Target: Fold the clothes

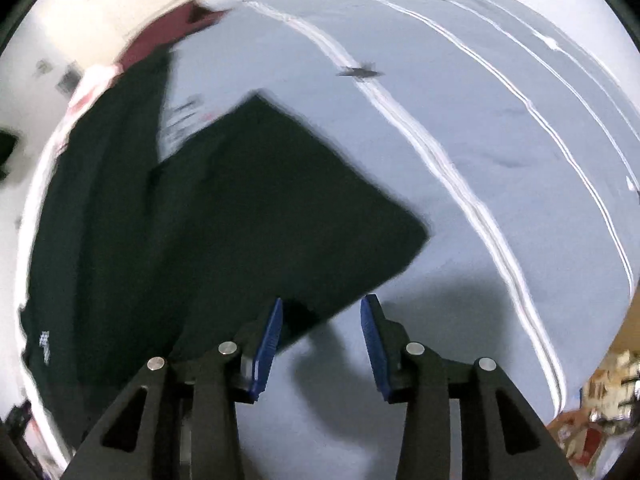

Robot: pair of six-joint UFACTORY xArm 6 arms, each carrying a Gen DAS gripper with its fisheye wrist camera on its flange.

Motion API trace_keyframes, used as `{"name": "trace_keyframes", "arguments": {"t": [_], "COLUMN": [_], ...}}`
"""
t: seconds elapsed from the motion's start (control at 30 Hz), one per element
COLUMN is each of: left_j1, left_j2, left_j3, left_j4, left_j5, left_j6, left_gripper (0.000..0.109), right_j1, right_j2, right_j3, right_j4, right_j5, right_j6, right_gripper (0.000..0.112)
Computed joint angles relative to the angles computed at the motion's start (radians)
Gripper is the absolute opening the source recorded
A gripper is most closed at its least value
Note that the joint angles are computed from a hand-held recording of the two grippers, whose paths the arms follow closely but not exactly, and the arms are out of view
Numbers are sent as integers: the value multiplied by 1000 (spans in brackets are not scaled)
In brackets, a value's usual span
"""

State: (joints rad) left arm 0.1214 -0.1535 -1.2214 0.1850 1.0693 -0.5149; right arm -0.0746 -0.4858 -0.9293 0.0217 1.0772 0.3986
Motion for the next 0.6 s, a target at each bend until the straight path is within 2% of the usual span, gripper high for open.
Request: {"name": "trace_keyframes", "arguments": {"t": [0.17, 0.33, 0.4, 0.43, 0.47, 0.5, 0.53, 0.6], "left_j1": [79, 84, 86, 87, 88, 90, 96, 118], "left_j2": [204, 341, 366, 377, 385, 385, 375, 343], "left_j3": [-167, -292, -314, -325, -344, -358, -362, -356], "left_j4": [69, 89, 73, 62, 61, 60, 57, 62], "left_j5": [-44, -26, -24, -24, -12, -4, -4, 1], "left_j6": [-43, 29, 85, 115, 126, 127, 129, 127], "left_gripper": [65, 63, 32, 20, 4, 4, 4, 4], "right_j1": [-32, -31, -22, -18, -13, -9, -13, -16], "right_j2": [86, 150, 179, 191, 204, 216, 222, 228], "right_j3": [-22, -41, -58, -70, -82, -94, -106, -129], "right_j4": [-48, -60, -76, -86, -97, -108, -97, -112], "right_j5": [-38, -70, -71, -69, -67, -65, -62, -52], "right_j6": [34, 65, 82, 91, 100, 109, 105, 112], "right_gripper": [37, 37, 39, 39, 33, 12, 6, 5]}}
